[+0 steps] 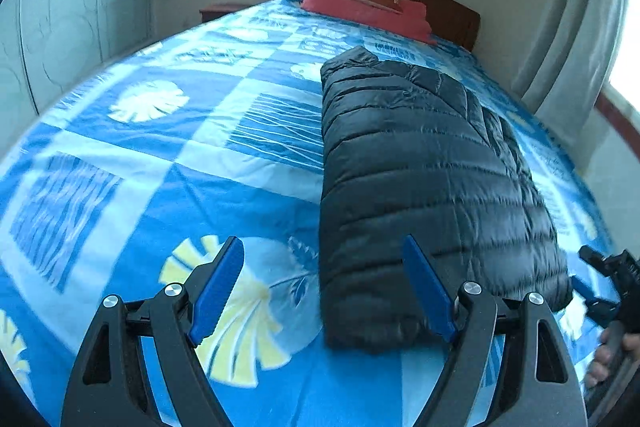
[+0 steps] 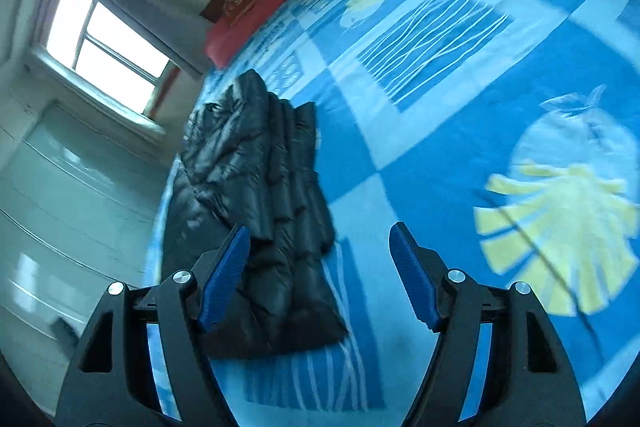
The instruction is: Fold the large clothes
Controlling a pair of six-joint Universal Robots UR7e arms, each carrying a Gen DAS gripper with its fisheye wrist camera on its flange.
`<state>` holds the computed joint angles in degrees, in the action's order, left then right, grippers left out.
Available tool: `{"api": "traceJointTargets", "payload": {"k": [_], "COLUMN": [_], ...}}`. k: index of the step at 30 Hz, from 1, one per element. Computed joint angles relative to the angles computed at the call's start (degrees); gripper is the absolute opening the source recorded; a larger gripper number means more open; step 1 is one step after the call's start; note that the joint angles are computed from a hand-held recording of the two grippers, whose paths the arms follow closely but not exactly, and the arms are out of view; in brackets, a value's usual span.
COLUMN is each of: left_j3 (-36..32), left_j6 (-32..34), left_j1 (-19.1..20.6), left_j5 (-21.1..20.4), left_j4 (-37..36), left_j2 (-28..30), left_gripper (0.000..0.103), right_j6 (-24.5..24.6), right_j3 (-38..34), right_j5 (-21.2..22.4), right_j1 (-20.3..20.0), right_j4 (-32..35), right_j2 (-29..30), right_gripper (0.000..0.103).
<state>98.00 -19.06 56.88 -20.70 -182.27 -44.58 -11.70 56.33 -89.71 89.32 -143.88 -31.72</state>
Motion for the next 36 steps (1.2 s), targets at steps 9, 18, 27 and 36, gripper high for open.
{"api": "traceJointTargets", "payload": {"k": [9, 18, 27, 36], "left_j3": [0.9, 1.0, 1.4, 1.7], "left_j6": [1.4, 1.9, 2.4, 3.8], "left_j1": [-4.0, -7.0, -9.0, -10.0], "left_j5": [6.0, 9.1, 11.1, 11.9], "left_j4": [-1.8, -2.3, -4.1, -5.8], "left_j2": [1.7, 3.1, 3.1, 3.2], "left_gripper": [0.080, 0.082, 0.083, 0.083], "right_j6": [-11.5, -21.0, -25.1, -25.2], "right_j3": [13.8, 21.4, 26.3, 28.1], "right_j5": [-11.1, -15.4, -14.3, -13.5], "right_j1": [4.0, 7.7, 10.1, 10.8], "right_j4": [-15.6, -24.2, -29.9, -31.2], "right_j2": [-5.6, -7.7, -10.0, -11.2], "right_gripper": [0.079, 0.084, 0.091, 0.091]}}
